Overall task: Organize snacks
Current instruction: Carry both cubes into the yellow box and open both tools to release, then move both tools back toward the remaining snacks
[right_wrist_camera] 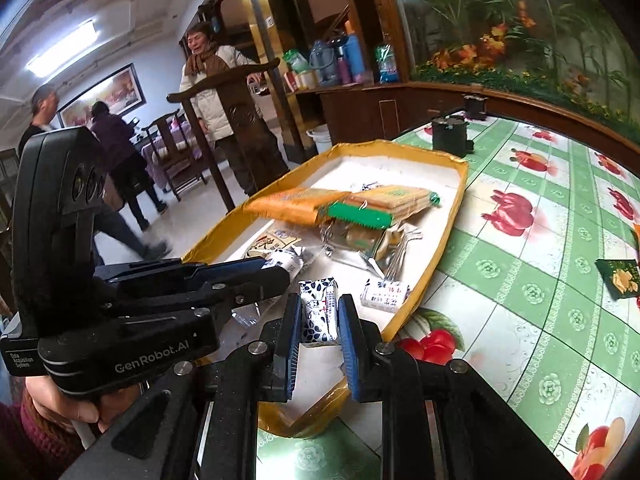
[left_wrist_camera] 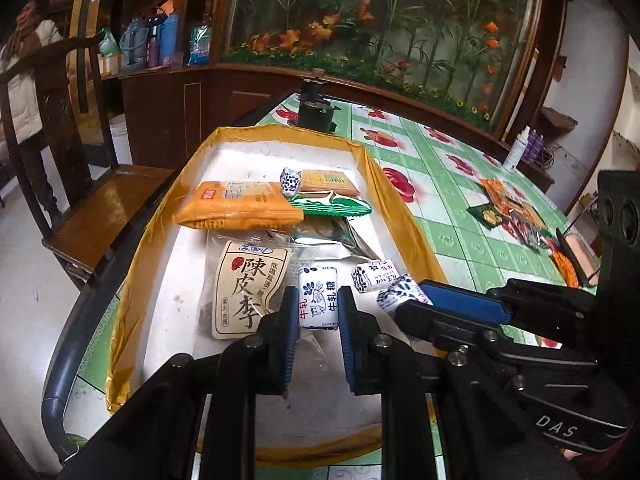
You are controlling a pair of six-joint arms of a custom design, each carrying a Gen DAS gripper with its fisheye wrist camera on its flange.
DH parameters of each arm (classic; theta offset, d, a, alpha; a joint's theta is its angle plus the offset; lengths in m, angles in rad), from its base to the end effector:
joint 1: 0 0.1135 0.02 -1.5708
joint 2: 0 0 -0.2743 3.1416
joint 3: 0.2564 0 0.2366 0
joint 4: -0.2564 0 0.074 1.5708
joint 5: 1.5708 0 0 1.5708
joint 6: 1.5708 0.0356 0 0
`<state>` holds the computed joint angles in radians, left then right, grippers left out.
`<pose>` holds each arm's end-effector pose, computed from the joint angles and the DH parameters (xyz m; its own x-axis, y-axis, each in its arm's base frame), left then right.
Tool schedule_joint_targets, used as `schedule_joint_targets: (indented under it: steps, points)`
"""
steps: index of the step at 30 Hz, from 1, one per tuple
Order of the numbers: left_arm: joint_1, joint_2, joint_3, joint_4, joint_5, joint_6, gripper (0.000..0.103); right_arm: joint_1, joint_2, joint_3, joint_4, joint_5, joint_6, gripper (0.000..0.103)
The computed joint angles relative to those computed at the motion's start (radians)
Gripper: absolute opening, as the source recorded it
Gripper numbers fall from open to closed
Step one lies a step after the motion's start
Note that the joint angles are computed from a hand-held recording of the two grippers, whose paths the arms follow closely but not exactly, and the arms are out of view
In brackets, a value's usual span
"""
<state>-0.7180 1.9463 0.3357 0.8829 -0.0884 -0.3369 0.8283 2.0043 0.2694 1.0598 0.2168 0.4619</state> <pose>0.1927 -0.1642 0.0648 -0.6730 0.1507 -0.7241 0.4060 0.8936 -0.1914 0.1692 0.1731 0.0589 -0.6483 -0.0628 -0.7588 -0.3542 0.9071 0.2275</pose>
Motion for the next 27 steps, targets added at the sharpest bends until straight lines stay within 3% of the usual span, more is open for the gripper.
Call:
schedule_joint_targets:
  steps: [7, 12, 21, 27]
  points:
    - [-0.021, 0.011, 0.009, -0.006, -0.012, 0.010, 0.019, -0.003, 0.006, 0.009, -0.022, -0.027, -0.004, 0.022]
    - [-0.032, 0.000, 0.012, -0.022, -0.016, 0.007, 0.030, -0.015, 0.002, 0.005, -0.020, -0.045, -0.008, 0.022]
    - [-0.045, -0.031, 0.010, -0.048, -0.047, -0.003, 0.035, -0.017, 0.003, -0.011, 0.005, -0.062, -0.006, 0.022]
    - [-0.022, -0.077, -0.020, -0.039, -0.044, -0.011, 0.041, -0.023, 0.011, -0.017, 0.028, -0.080, -0.004, 0.032]
